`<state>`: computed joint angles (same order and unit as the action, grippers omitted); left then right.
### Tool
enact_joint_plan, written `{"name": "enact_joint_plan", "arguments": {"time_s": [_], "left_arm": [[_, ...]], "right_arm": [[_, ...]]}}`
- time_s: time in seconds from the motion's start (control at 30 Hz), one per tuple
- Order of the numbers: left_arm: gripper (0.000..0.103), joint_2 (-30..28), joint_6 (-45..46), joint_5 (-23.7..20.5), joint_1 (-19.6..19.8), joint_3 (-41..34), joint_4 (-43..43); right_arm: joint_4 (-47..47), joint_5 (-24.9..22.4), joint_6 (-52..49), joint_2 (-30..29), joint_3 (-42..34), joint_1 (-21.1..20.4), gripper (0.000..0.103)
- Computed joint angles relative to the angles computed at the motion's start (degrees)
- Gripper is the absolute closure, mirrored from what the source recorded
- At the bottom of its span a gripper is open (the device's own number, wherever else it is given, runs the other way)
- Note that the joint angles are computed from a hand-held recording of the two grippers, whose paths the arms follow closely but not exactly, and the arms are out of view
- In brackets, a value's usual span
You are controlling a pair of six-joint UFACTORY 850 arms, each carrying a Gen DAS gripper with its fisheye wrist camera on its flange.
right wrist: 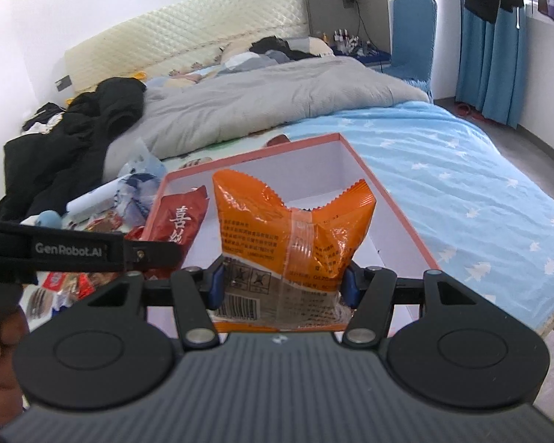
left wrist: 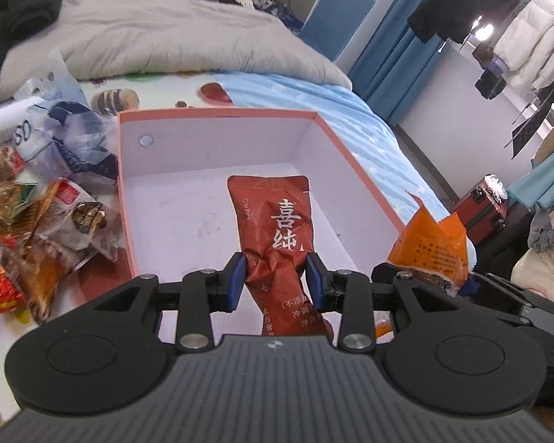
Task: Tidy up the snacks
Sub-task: 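Carry the red packet and orange bag over the pink box with both tools, then open both tools to drop the red packet and orange bag into the box, then withdraw both tools from the box back toward the snack pile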
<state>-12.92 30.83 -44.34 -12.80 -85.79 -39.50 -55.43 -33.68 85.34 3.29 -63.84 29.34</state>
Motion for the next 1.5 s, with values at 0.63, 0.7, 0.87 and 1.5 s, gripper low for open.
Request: {"name": "enact_joint_plan", "arguments": {"time_s": [0.63,0.7,0.87,1.5], "left_arm": [[0.047,-8.2,-5.1,0.5,-1.2,-7.0,6.0],[0.047,-7.4,-4.9,0.8,-1.1,-6.6,6.0],[0.047,-3.5,-2.9,1.7,-0.2,-3.6,4.4],[0.047,18.0,7.0,1.1,7.1,11.7,-2.5]], "right_arm": [[18.8,7.7,-12.9,-7.9,-3.8,-8.2,0.019],[18.9,7.3,-11.9,-7.7,-3.8,-8.2,0.019],[15.8,5.6,-8.6,-5.9,-2.9,-6.8,0.019],[-1.5,-6.8,9.2,5.7,2.2,7.3,0.019]]}}
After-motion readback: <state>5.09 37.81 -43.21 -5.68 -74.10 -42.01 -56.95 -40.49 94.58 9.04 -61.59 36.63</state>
